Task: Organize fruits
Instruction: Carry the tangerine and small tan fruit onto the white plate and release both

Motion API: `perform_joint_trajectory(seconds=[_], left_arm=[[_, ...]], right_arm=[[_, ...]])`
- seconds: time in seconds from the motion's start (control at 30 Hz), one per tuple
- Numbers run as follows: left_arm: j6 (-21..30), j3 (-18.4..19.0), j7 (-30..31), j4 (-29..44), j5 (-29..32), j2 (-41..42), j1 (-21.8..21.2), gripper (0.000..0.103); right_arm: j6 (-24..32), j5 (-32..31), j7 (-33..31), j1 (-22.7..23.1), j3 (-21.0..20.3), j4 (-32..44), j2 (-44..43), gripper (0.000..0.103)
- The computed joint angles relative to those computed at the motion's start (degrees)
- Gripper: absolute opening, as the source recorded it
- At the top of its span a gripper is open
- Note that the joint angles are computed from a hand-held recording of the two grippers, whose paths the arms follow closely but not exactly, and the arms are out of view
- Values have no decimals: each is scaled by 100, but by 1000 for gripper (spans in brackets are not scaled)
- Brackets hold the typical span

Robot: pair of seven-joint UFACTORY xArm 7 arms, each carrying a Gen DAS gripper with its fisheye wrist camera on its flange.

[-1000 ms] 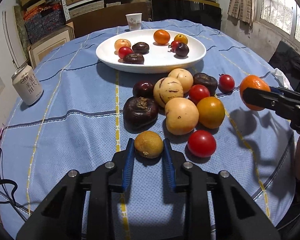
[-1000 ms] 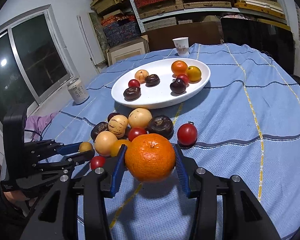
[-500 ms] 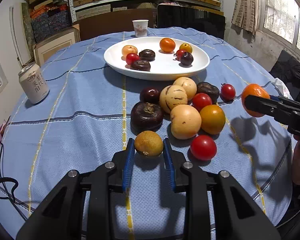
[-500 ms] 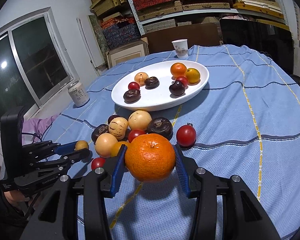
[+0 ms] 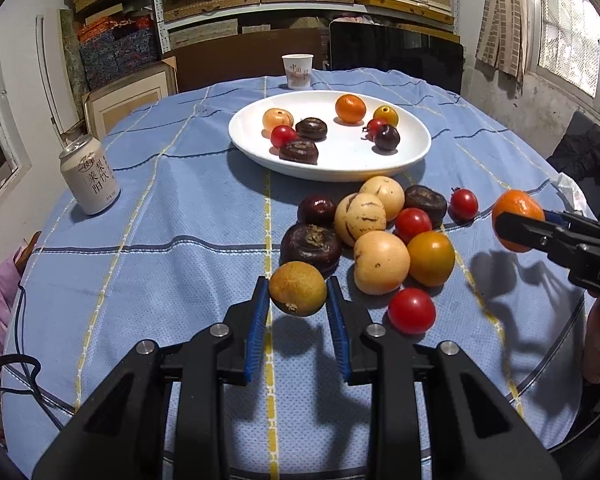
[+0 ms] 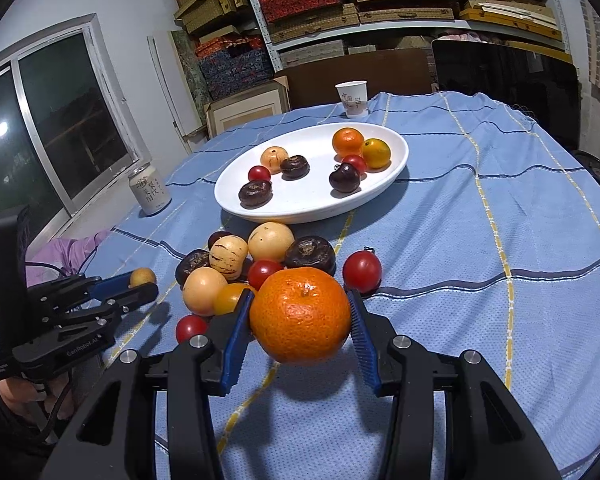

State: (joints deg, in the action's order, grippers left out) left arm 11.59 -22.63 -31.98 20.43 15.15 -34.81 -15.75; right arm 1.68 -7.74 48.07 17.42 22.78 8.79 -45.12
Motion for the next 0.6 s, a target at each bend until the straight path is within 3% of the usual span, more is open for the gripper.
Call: perform_joint_trajectory(seconds=[0.1,0.33,0.6], left_arm=[[44,39,40,121,10,-80,16,28],[88,-187,-25,877,231,123,490,28],[106,-437,-276,1812,682,862,1000,28]], right_arm=[[430,-72,-18,-98,48,110,-231,47],[1027,-432,-401,-461,-18,642,-547,47],[1048,-722,-862,-1104,-31,1411,81,47]])
